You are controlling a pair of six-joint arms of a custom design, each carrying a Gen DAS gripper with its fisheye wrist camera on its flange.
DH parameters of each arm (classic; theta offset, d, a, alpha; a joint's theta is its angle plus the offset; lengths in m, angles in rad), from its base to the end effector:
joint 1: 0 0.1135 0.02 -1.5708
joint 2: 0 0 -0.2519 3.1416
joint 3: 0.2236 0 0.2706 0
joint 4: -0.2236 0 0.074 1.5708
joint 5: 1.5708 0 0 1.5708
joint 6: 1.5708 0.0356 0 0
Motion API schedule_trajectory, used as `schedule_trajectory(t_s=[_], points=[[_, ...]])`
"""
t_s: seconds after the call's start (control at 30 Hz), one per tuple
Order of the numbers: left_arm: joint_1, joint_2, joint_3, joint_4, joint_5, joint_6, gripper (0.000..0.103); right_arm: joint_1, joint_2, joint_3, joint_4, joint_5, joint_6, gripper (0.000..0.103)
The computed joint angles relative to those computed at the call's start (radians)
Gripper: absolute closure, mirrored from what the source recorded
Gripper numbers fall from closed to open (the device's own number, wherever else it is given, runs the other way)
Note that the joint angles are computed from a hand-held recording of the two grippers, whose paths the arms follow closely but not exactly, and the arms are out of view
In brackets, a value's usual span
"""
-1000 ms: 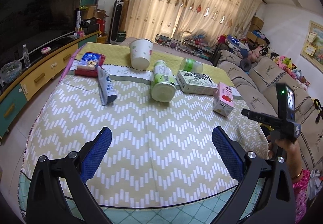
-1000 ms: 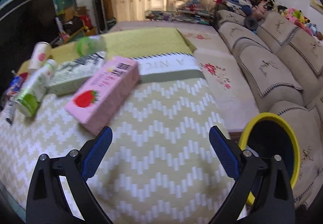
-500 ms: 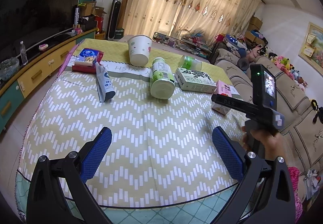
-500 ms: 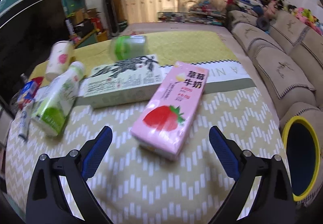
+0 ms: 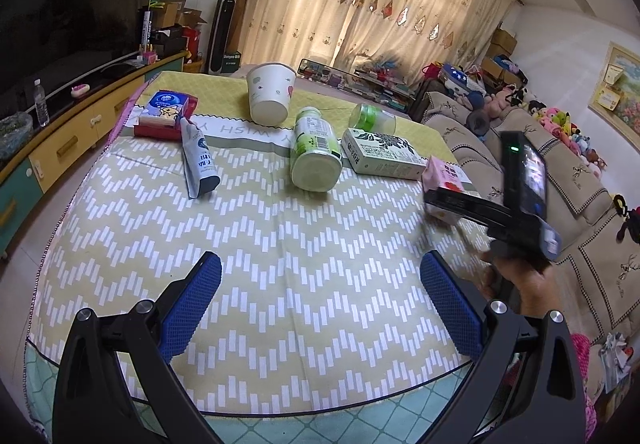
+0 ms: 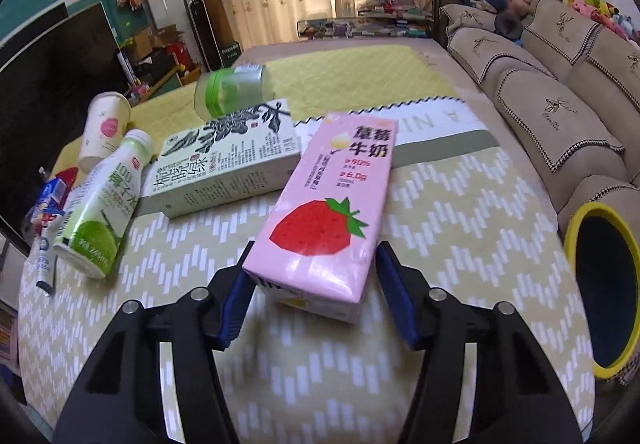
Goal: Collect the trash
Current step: 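Reach the right tool to the pink milk carton and grasp it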
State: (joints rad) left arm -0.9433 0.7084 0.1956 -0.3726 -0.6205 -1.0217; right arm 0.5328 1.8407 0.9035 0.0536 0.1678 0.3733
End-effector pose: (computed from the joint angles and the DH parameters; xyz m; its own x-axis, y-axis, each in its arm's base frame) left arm 0.1067 -0.1119 0.1205 -0.6147 -0.3345 -0.7143 -0.1567 0.9394 -0.3050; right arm 0.3139 0.1782 0.0948 -0.7694 -0.0363 -0.6378 -0.1385 0.9841 0.1111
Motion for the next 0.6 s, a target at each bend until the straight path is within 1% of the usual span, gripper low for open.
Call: schedule_trajectory(t_s=[0.1,0.27,0.4,0.53,0.6], points=[[-0.005,0.035,0.013,0.018,0.000,0.001,0.005,-0.014,-0.094,-0.101,0.042,-0.017,-0.020,0.048],[-0.038,0.126,0.053,0.051,-0.014,-0.003,0.005,-0.066,-0.289,-0.280,0.061,-0.109,-0.052,0.049],[-0.069,0.189,0.088,0.062,-0.030,-0.015,0.005,-0.111,-0.440,-0.383,0.027,-0.178,-0.090,0.049],[-0.103,0.242,0.128,0.056,-0.055,-0.033,0.005,-0.152,-0.582,-0.468,-0.025,-0.235,-0.131,0.050],[-0.126,0.273,0.152,0.048,-0.071,-0.046,0.005,-0.188,-0.664,-0.505,-0.069,-0.280,-0.156,0.050]])
